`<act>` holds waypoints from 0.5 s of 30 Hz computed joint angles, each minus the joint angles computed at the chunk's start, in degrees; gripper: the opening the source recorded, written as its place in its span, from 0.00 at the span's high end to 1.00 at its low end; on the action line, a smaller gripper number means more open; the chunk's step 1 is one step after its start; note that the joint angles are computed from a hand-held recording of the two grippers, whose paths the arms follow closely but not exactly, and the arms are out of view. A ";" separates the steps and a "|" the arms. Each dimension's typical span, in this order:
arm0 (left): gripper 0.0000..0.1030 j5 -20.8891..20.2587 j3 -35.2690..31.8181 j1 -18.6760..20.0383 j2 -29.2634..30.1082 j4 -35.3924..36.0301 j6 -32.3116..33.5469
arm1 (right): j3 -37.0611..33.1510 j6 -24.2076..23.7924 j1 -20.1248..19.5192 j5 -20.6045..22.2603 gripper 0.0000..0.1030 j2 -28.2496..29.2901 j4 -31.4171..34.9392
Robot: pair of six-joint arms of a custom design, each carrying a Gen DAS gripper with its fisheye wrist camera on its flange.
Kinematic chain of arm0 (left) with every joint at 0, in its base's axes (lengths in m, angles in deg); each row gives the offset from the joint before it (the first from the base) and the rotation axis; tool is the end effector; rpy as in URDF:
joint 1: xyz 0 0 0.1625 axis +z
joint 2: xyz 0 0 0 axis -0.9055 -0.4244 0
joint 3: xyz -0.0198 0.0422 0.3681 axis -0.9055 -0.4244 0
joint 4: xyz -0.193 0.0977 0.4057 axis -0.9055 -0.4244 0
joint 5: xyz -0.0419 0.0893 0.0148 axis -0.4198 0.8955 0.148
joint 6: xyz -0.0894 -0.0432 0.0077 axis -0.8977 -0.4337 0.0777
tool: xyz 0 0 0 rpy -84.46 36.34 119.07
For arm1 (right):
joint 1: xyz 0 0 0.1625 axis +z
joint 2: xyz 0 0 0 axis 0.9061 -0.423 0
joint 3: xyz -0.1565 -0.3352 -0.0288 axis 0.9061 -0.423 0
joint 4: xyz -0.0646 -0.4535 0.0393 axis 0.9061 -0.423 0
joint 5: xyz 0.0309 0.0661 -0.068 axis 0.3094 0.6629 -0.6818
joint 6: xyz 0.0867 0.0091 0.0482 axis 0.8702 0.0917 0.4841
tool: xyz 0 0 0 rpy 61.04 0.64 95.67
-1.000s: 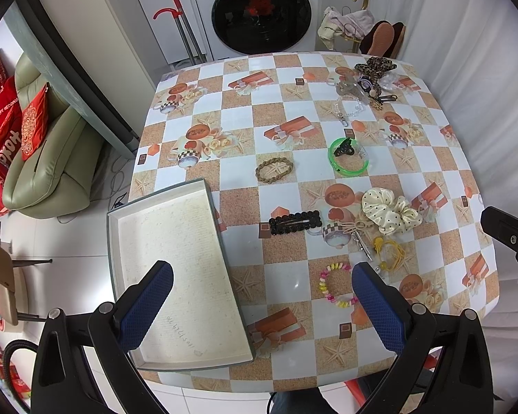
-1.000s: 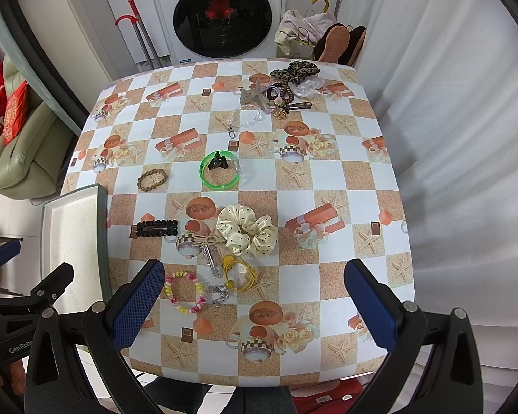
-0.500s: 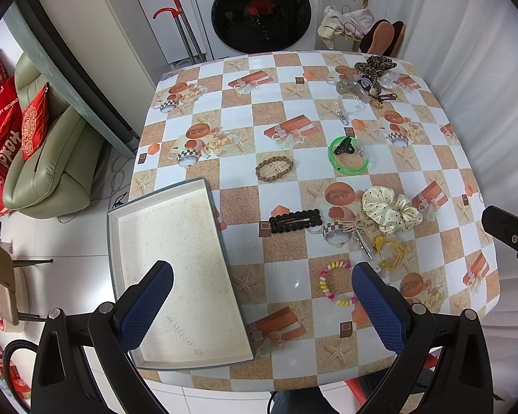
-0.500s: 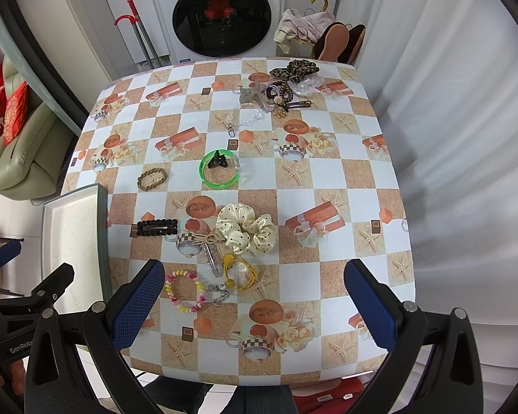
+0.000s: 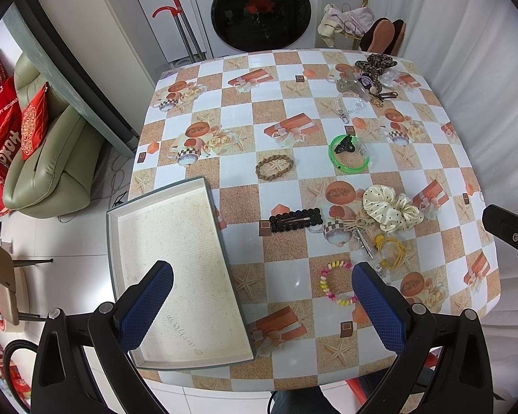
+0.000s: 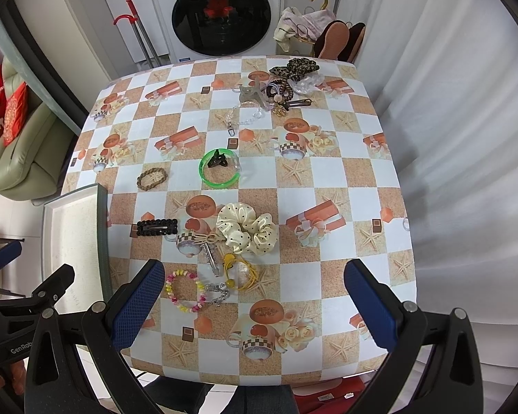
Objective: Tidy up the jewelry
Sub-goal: 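Grasp the black rhinestone clip with the left tool while the right tool grasps the cream scrunchie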
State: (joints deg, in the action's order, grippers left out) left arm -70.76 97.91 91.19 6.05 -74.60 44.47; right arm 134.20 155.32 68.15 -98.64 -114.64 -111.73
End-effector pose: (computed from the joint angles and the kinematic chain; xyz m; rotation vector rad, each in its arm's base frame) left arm -0.3701 -0.3764 0.1398 1.4473 2.1619 0.1145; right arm 0.2628 -0.1973 0.2854 -0.9213 -1.9385 0.8085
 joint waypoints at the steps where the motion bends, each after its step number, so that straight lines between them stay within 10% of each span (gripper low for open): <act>1: 0.00 0.02 -0.11 0.07 -0.01 0.13 0.05 | 0.00 -0.10 -0.04 -0.01 0.00 -0.05 -0.08; 15: 0.00 0.56 0.33 2.11 2.40 -0.07 1.65 | 3.99 -1.52 -1.15 1.89 0.00 -3.68 -6.34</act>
